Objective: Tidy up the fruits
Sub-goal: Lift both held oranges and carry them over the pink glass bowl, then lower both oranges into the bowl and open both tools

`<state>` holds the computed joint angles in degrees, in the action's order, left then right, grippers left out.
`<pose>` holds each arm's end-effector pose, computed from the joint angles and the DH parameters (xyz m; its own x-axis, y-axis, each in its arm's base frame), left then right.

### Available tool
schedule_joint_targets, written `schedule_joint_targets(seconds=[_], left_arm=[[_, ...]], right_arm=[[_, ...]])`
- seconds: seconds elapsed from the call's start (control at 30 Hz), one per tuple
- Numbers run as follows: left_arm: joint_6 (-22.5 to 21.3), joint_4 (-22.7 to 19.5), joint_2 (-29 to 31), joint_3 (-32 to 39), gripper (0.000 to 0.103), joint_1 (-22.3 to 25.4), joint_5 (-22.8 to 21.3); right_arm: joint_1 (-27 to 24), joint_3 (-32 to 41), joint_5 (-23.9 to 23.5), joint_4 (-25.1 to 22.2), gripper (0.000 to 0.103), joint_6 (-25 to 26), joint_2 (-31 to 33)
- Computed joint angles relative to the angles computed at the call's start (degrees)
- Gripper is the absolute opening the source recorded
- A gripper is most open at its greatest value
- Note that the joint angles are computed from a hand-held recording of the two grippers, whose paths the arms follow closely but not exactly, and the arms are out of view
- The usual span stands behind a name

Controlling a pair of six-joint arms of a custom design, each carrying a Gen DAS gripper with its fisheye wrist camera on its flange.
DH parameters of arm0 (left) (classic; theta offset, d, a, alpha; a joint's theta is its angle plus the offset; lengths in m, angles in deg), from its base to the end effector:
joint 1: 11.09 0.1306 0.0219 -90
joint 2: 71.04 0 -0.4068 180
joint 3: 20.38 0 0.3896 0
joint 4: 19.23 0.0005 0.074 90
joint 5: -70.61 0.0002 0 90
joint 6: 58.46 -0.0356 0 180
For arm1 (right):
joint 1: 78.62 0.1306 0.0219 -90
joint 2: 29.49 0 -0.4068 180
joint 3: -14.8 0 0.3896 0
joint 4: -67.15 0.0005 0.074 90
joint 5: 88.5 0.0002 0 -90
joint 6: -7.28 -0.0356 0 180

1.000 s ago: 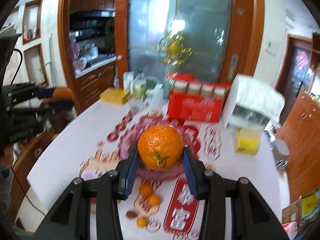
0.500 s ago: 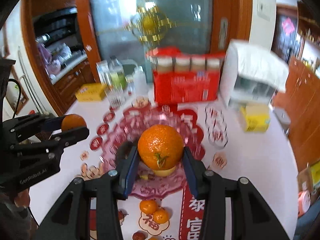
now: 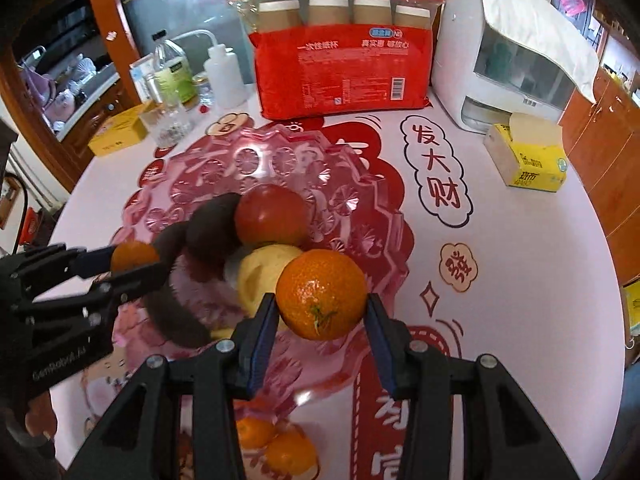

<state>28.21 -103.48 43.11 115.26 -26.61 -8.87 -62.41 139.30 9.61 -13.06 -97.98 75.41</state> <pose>0.5768 -0.1674 0.5475 -0.8353 0.2912 -0.4664 0.3928 0.9096 -0.1355 0.5268 0.1474 0.5591 -0.8624 0.0206 -0.5058 0.0177 0.9998 0.0106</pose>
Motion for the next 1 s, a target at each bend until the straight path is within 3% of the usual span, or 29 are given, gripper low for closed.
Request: schedule_joint_targets(seconds=[0.3,0.47,0.6,1.0], left_arm=[[-0.4,0.5,0.7,-0.3,0.037,-0.8,-1.4],[0.8,2.0,-0.1,-0.7,0.06,-0.4,-2.3],[1.6,2.8,-0.8,-0.7,0.065,0.0,-2.9],[4.5,4.3,-5.3,-2.1,0.082,1.4,-5.7]], right_arm=[[-0.9,2.5,-0.3,0.7,0.045,2.3,3.0],[-1.2,2.9,-1.4,0.9,0.046,2.3,3.5],[-1.3,2.3,-1.5,2.7,0.05,2.2,2.7],[0.0,1.7,-2.9,3.9,0.051,1.2,-0.7]])
